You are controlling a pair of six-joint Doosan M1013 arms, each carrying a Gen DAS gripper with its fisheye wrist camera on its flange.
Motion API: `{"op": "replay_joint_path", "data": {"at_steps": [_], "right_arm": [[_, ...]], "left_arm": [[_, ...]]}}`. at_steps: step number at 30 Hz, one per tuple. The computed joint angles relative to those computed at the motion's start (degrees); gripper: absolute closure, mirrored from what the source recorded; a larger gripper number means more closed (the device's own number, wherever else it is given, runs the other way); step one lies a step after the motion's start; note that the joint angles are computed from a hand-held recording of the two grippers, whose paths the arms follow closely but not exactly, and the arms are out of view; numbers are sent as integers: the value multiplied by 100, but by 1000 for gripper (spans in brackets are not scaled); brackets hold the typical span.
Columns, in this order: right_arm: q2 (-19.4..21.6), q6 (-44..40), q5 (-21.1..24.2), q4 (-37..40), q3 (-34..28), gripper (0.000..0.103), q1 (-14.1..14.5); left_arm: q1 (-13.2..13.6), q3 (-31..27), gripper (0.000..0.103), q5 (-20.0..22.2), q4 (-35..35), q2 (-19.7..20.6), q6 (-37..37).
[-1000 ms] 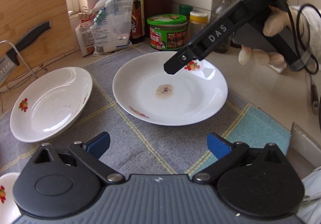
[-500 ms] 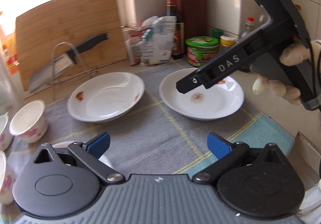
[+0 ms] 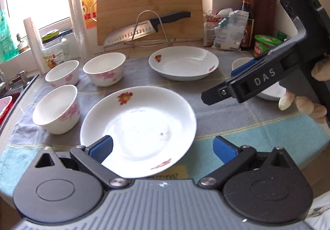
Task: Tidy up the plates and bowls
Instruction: 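Grip the rim of the fruit-print white plate with the right tool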
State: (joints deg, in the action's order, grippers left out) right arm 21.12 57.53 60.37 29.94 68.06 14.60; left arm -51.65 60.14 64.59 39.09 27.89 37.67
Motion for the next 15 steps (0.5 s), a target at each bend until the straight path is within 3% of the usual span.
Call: {"op": "replay_joint_path", "data": {"at_steps": [5, 15], "right_arm": [[95, -2, 106, 79, -106, 0, 155], [397, 999, 435, -145, -348, 0, 396]], "left_arm": [[123, 540, 1, -33, -222, -330, 234], [658, 1345, 1, -1195, -1299, -697, 1320]]}}
